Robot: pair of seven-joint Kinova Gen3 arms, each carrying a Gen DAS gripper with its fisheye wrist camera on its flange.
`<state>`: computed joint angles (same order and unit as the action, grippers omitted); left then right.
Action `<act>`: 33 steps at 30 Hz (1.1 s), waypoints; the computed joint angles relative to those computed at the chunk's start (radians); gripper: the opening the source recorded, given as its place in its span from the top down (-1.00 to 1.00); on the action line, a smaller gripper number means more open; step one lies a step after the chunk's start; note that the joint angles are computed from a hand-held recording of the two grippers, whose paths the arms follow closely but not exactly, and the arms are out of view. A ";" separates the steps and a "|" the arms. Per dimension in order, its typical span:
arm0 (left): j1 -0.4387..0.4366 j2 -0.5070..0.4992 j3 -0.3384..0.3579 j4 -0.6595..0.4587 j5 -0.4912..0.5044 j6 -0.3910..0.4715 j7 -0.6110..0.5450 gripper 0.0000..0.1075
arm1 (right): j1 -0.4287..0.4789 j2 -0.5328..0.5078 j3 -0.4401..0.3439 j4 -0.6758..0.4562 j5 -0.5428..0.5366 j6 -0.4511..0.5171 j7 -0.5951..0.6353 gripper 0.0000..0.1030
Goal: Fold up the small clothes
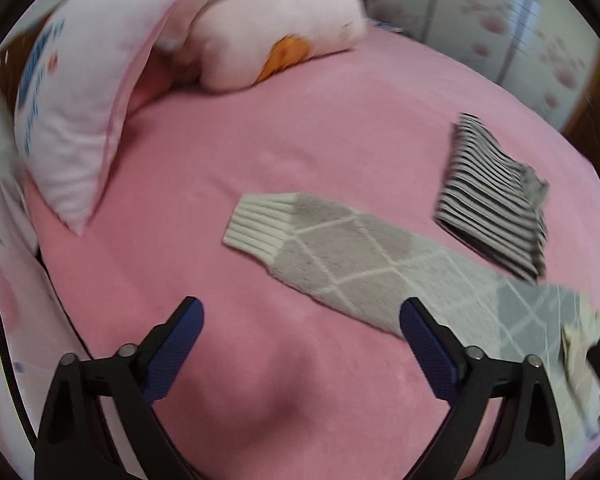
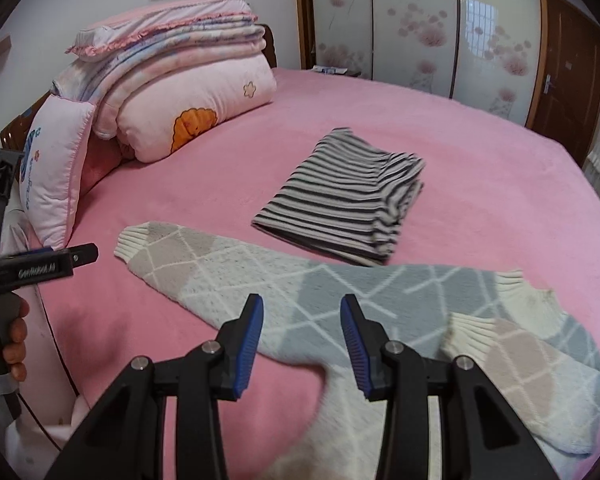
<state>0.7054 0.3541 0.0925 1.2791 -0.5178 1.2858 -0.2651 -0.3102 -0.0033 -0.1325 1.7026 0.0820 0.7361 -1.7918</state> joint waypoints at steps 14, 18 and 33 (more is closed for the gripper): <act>-0.157 0.184 -0.061 -0.037 0.198 -0.079 -0.033 -0.55 | -0.035 0.071 0.004 0.006 0.034 -0.042 -0.009 0.22; -0.191 0.203 -0.070 -0.018 0.261 -0.129 -0.012 -0.55 | -0.025 0.057 0.010 0.036 0.029 -0.059 0.002 0.22; -0.009 0.320 -0.135 -0.260 0.080 0.021 0.000 0.84 | 0.041 -0.016 0.029 0.126 -0.001 -0.066 0.024 0.22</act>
<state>0.6960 0.6740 -0.0424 1.0195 -0.4379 1.3068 -0.2647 -0.2696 -0.0194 -0.1034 1.8283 0.0808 0.6698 -1.7679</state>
